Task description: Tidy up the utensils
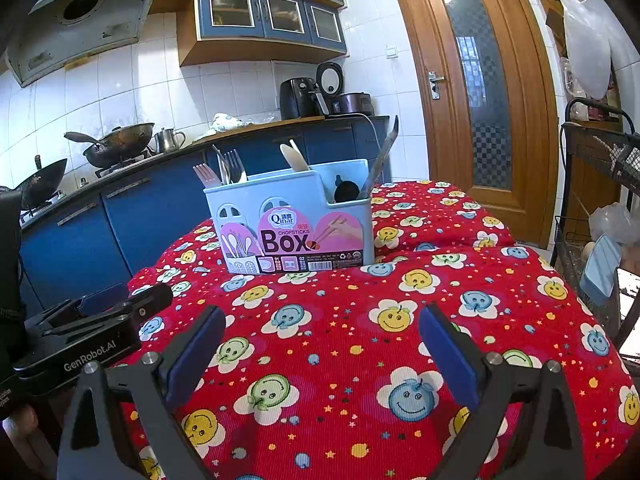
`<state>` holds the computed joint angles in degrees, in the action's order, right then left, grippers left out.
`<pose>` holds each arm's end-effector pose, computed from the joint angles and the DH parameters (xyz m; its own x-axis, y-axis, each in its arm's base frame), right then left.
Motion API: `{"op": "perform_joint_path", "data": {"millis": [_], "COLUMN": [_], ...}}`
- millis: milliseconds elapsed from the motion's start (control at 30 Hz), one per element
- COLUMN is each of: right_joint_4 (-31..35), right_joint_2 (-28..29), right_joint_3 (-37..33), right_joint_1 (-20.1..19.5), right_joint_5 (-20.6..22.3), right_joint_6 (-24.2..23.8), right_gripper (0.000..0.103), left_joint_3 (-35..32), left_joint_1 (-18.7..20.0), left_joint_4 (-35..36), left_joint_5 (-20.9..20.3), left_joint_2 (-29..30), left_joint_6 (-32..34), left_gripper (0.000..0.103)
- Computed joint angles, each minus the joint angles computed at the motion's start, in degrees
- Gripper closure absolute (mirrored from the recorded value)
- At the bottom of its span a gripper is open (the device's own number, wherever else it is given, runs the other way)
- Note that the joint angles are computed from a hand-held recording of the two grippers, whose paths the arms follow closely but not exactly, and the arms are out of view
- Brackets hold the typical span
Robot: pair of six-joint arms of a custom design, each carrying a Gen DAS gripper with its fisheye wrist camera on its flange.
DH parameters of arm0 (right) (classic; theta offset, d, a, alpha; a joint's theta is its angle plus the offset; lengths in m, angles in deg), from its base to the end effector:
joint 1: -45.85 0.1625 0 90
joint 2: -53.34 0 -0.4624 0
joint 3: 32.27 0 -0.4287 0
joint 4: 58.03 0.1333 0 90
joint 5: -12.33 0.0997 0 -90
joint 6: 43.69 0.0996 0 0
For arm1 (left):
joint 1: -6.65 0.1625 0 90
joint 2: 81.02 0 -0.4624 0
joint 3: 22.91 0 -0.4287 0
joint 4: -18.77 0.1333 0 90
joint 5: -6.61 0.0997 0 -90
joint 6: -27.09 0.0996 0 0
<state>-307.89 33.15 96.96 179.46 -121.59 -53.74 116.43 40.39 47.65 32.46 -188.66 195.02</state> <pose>0.3312 -0.2545 -0.0512 -0.8027 -0.1857 0.5668 -0.5848 0.4316 -0.6868 -0.0085 -0.2738 0.2911 -0.7478 0.0133 -0.6638 0.5808 0.4976 -0.6443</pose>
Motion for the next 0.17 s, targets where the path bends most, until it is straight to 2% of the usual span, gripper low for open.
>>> {"op": "perform_joint_path", "data": {"millis": [167], "right_joint_4": [0.0], "right_joint_2": [0.0], "right_joint_3": [0.1], "right_joint_1": [-0.1], "right_joint_5": [0.1], "right_joint_6": [0.2], "right_gripper": [0.004], "left_joint_3": [0.0], "left_joint_1": [0.0], "left_joint_4": [0.0], "left_joint_5": [0.0], "left_joint_2": [0.0], "left_joint_6": [0.0], "left_gripper": [0.033]}}
